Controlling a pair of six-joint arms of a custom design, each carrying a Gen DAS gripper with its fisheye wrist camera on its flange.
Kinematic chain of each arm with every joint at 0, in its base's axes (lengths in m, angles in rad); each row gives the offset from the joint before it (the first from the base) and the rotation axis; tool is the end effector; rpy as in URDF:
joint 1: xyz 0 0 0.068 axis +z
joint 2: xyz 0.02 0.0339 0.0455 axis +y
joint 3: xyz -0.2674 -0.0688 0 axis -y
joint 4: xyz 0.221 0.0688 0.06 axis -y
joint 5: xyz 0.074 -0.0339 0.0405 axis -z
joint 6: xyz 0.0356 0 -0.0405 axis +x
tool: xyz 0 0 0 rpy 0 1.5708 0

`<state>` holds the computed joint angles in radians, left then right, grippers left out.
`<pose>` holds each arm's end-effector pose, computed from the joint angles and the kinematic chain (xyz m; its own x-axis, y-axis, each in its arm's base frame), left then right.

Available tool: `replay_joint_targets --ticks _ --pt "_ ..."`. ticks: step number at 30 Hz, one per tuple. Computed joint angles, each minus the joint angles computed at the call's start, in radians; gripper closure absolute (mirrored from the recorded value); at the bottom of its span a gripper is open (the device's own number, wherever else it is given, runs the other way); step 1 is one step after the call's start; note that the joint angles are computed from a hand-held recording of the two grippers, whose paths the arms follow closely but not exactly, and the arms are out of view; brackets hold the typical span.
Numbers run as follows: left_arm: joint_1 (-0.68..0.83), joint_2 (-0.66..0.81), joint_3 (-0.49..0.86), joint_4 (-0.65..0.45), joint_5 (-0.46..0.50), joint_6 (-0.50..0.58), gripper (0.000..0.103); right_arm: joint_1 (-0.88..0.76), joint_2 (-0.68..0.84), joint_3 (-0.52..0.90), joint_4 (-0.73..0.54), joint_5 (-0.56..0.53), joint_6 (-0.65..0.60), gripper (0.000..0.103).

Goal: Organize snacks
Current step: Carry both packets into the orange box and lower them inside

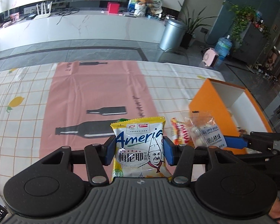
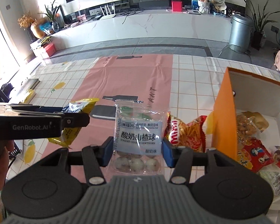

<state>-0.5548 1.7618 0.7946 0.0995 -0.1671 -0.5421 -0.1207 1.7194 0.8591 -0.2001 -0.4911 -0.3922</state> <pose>0.2718 -0.1615 0.1449 -0.7763 -0.1174 -0.6193 0.0321 0.9739 -0.2249 0.3005 -0.0195 0.1576 -0.7536 -0.2481 -0.6087 -0.4443 0.8747 0.1935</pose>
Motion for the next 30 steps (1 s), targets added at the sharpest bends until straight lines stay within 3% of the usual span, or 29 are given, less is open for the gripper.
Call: replay_joint_targets --ticks 8,14,23,30 --pt "-0.136 0.030 0.169 -0.104 -0.034 0.006 0.044 -0.255 -0.005 0.191 -0.277 -0.111 -0.159 0.051" --pt "-0.218 0.153 0.382 -0.197 -0.061 0.078 0.044 -0.409 0.089 0.360 -0.421 -0.127 -0.286 0.051" --pt "-0.298 0.399 0.778 -0.389 -0.042 0.262 0.044 -0.515 0.294 0.612 -0.562 -0.078 -0.447 0.051" --pt "-0.317 0.652 1.153 -0.600 -0.018 0.501 0.044 -0.518 0.469 0.839 -0.670 -0.028 -0.558 0.050"
